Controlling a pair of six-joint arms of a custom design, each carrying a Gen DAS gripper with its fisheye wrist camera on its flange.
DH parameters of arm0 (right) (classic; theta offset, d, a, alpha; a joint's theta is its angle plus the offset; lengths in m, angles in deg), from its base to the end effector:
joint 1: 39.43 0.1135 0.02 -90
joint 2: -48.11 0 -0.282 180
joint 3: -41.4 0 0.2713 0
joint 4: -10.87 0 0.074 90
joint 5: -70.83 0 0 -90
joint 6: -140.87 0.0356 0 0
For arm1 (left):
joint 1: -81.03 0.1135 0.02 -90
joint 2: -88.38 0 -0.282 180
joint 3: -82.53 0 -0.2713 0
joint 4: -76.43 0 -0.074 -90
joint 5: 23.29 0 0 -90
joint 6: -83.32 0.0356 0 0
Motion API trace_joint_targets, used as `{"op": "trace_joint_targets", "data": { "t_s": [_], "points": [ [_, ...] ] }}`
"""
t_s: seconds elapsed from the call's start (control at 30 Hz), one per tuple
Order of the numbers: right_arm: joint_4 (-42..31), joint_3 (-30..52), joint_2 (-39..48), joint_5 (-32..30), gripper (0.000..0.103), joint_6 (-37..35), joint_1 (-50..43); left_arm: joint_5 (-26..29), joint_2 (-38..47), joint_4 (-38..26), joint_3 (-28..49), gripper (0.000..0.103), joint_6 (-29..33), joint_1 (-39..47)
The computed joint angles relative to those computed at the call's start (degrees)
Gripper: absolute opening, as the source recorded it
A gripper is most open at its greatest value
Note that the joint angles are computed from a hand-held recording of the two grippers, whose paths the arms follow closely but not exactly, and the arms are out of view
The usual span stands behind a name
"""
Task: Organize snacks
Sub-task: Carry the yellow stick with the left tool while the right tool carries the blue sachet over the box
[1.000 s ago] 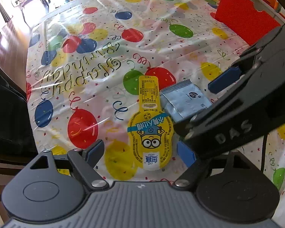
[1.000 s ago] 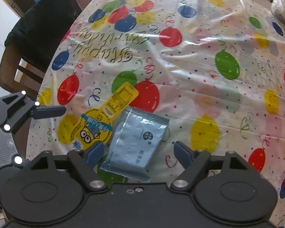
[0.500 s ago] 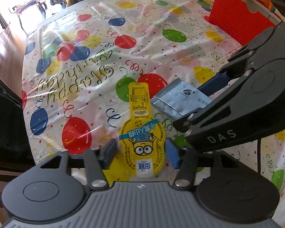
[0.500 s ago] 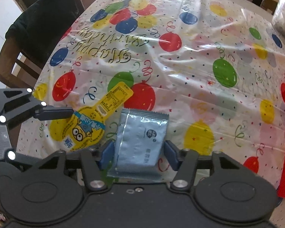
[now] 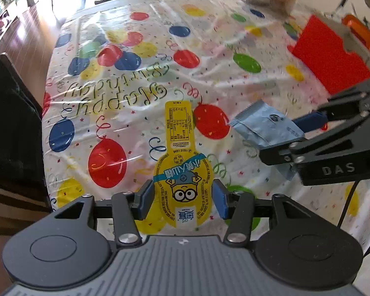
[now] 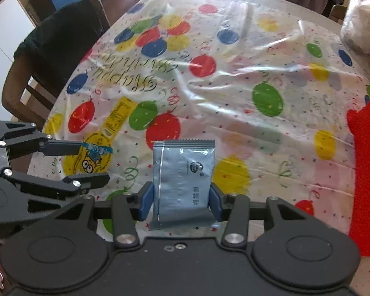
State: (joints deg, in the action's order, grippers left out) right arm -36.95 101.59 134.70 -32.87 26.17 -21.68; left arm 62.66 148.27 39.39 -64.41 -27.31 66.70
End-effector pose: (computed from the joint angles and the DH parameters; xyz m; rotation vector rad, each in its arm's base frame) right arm 0.2601 0.0921 0.1699 -1.0708 2.6267 0.3163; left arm 0.1642 -0.0394 0.1367 -0.1695 2.6789 -0.0966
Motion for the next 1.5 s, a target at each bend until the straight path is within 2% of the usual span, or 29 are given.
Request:
{"op": "trace_joint_targets", "data": {
  "t_s": [0.33,0.6,0.83,1.1,1.5],
  "points": [
    [-8.3,5.3,-3.1,-7.2,0.045,-6.3,-10.9,-4.6,-2.8,-7.2,7.4,0.050,-7.4,-7.3],
    [-15.7,13.1,-1.9,-13.4,0.045,-13.8,-21.5,-10.1,2.6,-9.8,18.2,0.050,-12.9,-16.6],
    [-21.6,22.1,3.2,-17.4,0.045,-20.9,-31.4,-13.8,12.7,-10.3,29.6,0.050,-15.9,-23.5],
    [-26.5,33.4,11.7,-19.9,0.045,-27.1,-40.1,-14.9,25.3,-9.9,42.5,0.050,-16.1,-27.7],
    [-30.9,52.0,26.4,-21.3,0.045,-30.0,-47.9,-15.5,44.8,-13.2,65.0,0.050,-15.6,-30.6]
  ]
}}
